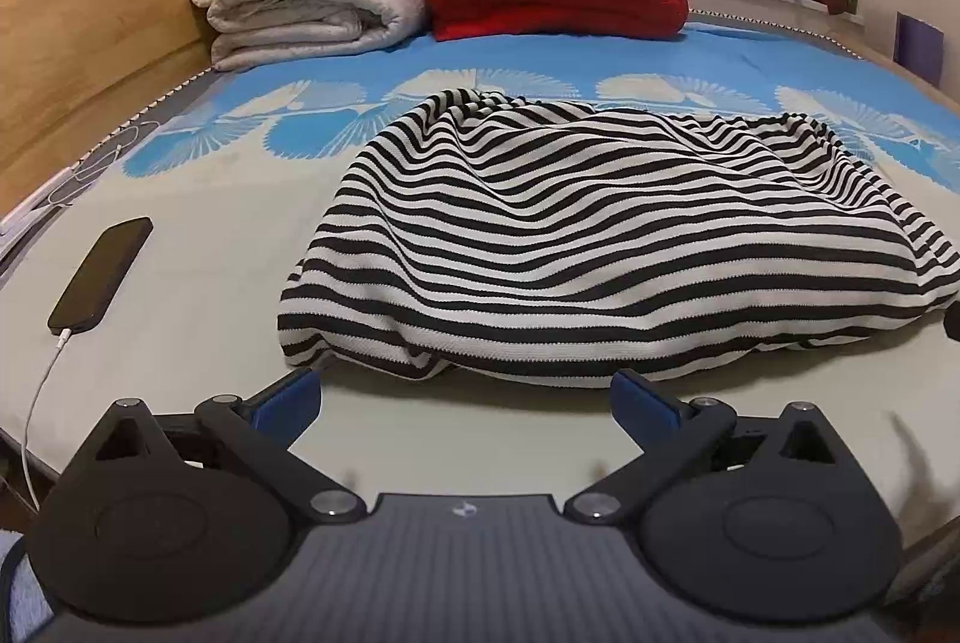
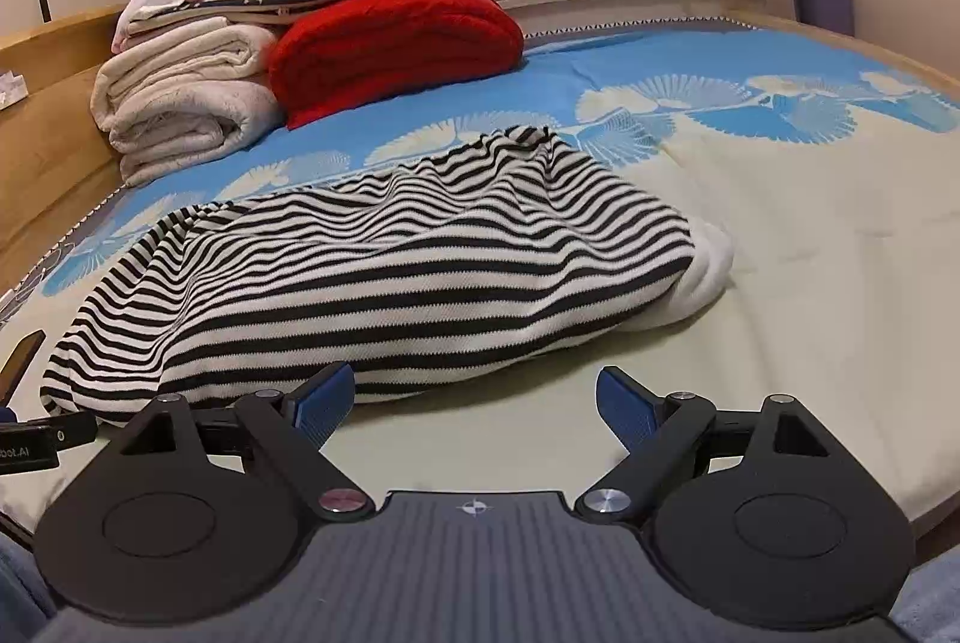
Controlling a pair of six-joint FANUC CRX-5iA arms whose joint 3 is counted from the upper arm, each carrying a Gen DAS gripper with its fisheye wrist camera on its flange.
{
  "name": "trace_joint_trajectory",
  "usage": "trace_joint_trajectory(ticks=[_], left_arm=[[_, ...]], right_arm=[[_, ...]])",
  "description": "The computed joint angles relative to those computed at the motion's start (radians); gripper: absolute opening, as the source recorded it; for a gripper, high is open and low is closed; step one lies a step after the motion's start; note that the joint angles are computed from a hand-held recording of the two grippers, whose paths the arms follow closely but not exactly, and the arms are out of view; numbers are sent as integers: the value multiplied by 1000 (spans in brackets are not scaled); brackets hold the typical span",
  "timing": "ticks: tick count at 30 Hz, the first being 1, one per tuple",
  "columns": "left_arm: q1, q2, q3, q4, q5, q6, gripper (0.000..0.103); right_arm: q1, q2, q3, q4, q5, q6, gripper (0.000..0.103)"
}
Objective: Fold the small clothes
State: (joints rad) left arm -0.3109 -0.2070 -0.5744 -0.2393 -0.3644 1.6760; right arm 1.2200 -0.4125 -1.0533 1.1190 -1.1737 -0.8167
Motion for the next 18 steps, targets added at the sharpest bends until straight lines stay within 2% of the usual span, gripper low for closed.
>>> trace_joint_trajectory(ticks=[6,18], left_arm=[[-11,12,14,-37,-6,34,103],[2,23,8,6,6,0,103]], right_arm=[[-14,-12,-5,3,26,-11,89],[-30,0,-2,6,48,-20,89]])
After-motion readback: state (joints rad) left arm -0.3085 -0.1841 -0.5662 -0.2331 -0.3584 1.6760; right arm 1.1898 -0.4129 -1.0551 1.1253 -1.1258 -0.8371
